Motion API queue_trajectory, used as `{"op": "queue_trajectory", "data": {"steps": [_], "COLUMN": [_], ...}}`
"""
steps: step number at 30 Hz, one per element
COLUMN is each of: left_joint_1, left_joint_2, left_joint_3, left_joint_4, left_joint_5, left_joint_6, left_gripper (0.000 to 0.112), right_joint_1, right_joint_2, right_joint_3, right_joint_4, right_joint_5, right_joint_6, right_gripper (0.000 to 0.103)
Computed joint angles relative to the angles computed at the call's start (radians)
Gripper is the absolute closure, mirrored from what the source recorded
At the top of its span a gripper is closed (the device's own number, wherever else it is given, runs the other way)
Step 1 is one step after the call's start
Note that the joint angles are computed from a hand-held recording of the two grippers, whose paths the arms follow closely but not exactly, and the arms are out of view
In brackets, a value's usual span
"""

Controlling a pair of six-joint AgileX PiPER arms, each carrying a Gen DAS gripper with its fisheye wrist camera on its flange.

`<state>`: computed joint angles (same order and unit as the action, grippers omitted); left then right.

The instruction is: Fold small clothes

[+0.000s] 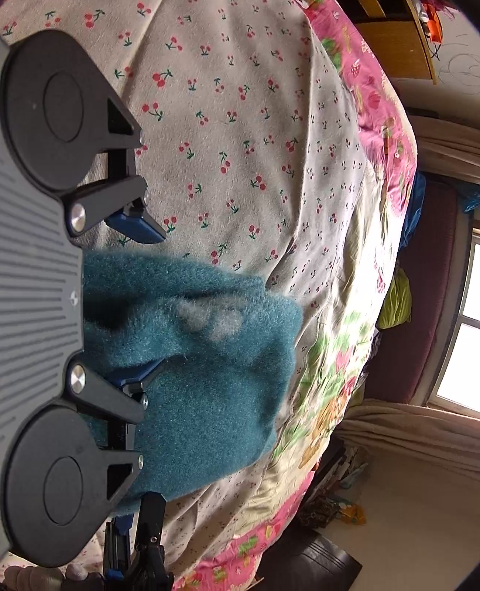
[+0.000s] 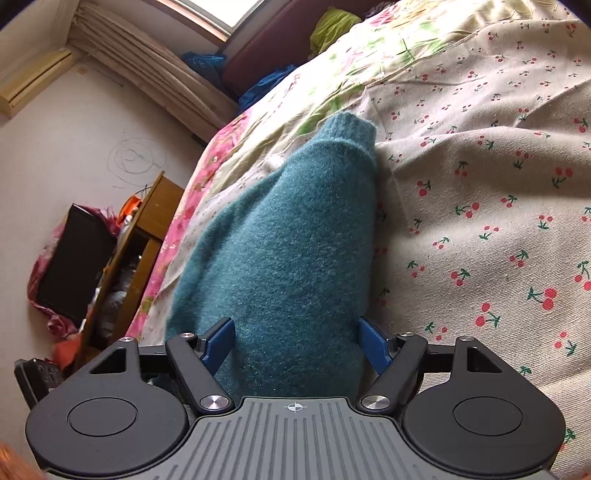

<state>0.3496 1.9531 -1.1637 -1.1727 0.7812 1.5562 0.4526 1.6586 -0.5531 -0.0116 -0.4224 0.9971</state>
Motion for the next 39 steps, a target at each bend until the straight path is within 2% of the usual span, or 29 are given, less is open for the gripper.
{"op": "queue_trajectory", "data": {"steps": [1, 2, 5, 8, 10, 12, 16, 18, 22, 25, 27, 29, 30, 31, 33, 35, 39], "left_joint_1": [-0.01, -0.019, 0.003, 0.004, -0.01, -0.007, 0.044, 0.046, 0.017, -0.017, -0.023, -0.017, -0.009, -0.001, 0.01, 0.028, 0.068], "left_joint_2": [-0.004, -0.005, 0.014, 0.033, 0.056, 0.107, 0.154, 0.172, 0.196, 0.205, 0.221, 0.233, 0.24, 0.239, 0.214, 0.212, 0.205], "left_joint_3": [0.009, 0.01, -0.035, -0.054, -0.076, -0.143, -0.213, -0.224, -0.254, -0.289, -0.323, -0.341, -0.351, -0.349, -0.31, -0.313, -0.356], "left_joint_4": [-0.011, -0.017, 0.03, 0.059, 0.07, 0.121, 0.16, 0.168, 0.167, 0.215, 0.245, 0.251, 0.246, 0.236, 0.205, 0.193, 0.196], "left_joint_5": [-0.027, -0.05, -0.002, 0.019, 0.013, 0.077, 0.23, 0.252, 0.249, 0.233, 0.251, 0.277, 0.311, 0.333, 0.318, 0.344, 0.412], "left_joint_6": [0.019, 0.032, -0.018, -0.021, -0.049, -0.155, -0.169, -0.157, -0.169, -0.187, -0.227, -0.274, -0.298, -0.316, -0.274, -0.28, -0.294], "left_gripper": [0.022, 0.02, 0.019, 0.016, 0.009, 0.009, 0.01, 0.01, 0.009, 0.009, 0.009, 0.013, 0.028, 0.032, 0.036, 0.04, 0.053], "right_joint_1": [0.004, 0.006, 0.001, -0.017, -0.038, -0.058, -0.128, -0.16, -0.129, -0.121, -0.103, -0.055, -0.039, -0.034, -0.041, -0.033, -0.004], "right_joint_2": [0.01, 0.015, 0.006, 0.013, 0.044, 0.061, 0.059, 0.094, 0.148, 0.171, 0.177, 0.157, 0.145, 0.132, 0.105, 0.072, 0.034], "right_joint_3": [-0.014, -0.026, -0.037, -0.023, -0.019, -0.015, 0.038, 0.041, -0.028, -0.069, -0.087, -0.089, -0.084, -0.079, -0.067, -0.061, -0.067], "right_joint_4": [0.005, 0.004, -0.041, -0.125, -0.205, -0.27, -0.421, -0.482, -0.467, -0.477, -0.442, -0.324, -0.283, -0.261, -0.283, -0.286, -0.286], "right_joint_5": [0.009, 0.017, 0.048, 0.028, -0.021, -0.055, -0.165, -0.235, -0.195, -0.162, -0.136, -0.085, -0.072, -0.065, -0.065, -0.052, -0.05], "right_joint_6": [-0.006, -0.009, -0.009, 0.035, 0.138, 0.215, 0.308, 0.365, 0.341, 0.356, 0.347, 0.259, 0.235, 0.238, 0.287, 0.298, 0.318], "right_gripper": [0.021, 0.02, 0.019, 0.019, 0.016, 0.015, 0.016, 0.015, 0.011, 0.01, 0.011, 0.014, 0.018, 0.02, 0.03, 0.035, 0.039]}}
